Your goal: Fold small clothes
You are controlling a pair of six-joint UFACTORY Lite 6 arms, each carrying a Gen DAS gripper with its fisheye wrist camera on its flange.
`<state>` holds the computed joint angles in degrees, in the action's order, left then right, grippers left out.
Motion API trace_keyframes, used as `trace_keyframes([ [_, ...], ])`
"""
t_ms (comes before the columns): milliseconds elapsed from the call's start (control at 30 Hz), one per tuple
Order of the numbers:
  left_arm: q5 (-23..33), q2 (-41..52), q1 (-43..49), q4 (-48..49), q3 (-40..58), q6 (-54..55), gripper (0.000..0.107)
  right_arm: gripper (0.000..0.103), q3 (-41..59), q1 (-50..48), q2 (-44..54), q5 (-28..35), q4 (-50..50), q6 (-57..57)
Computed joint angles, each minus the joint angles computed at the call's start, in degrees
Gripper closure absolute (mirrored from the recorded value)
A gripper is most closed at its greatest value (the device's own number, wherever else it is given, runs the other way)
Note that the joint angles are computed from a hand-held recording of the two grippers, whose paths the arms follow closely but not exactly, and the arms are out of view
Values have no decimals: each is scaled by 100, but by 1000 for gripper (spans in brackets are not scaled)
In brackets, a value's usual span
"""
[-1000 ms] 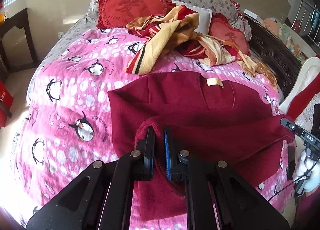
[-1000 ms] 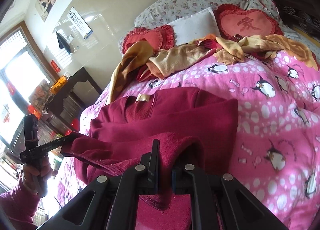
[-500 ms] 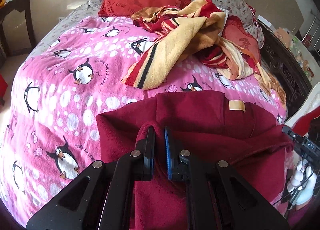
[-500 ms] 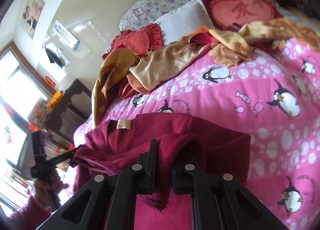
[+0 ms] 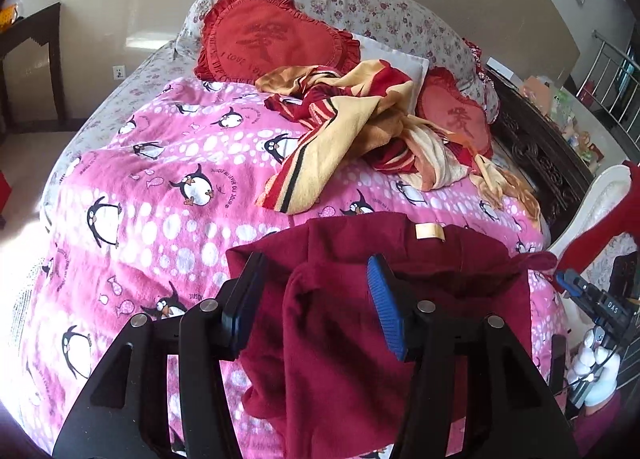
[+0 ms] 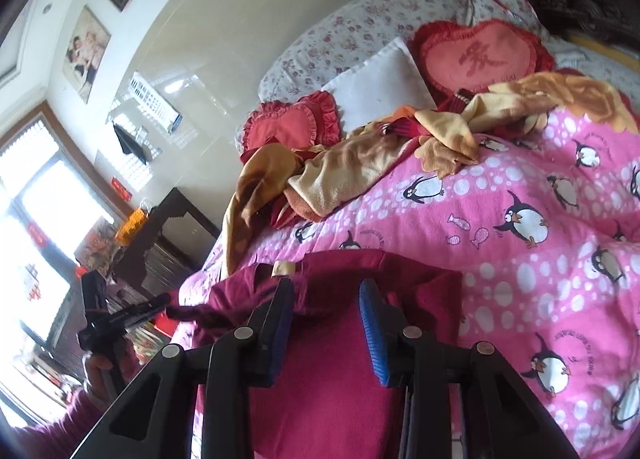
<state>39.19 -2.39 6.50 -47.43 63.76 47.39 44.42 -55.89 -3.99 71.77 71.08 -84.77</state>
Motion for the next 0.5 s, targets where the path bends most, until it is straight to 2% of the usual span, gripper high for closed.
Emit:
trace_keyframes([
  [133,-77,-396,-63,45,-492,168,55,71,-628,103,-631,-234,-235,-346],
  [233,-430,-340,-485,347,-680,-88,55,71,-924,655,-824,-793,-278,-427],
  [367,-943,249,-1024,608,-526,-652,55,71,-854,1743,-664,-1710,211,-355],
  [500,-1528,1189,-1406,1300,43,-1595,55,71,-248,2535,14,-2470,906,-265],
])
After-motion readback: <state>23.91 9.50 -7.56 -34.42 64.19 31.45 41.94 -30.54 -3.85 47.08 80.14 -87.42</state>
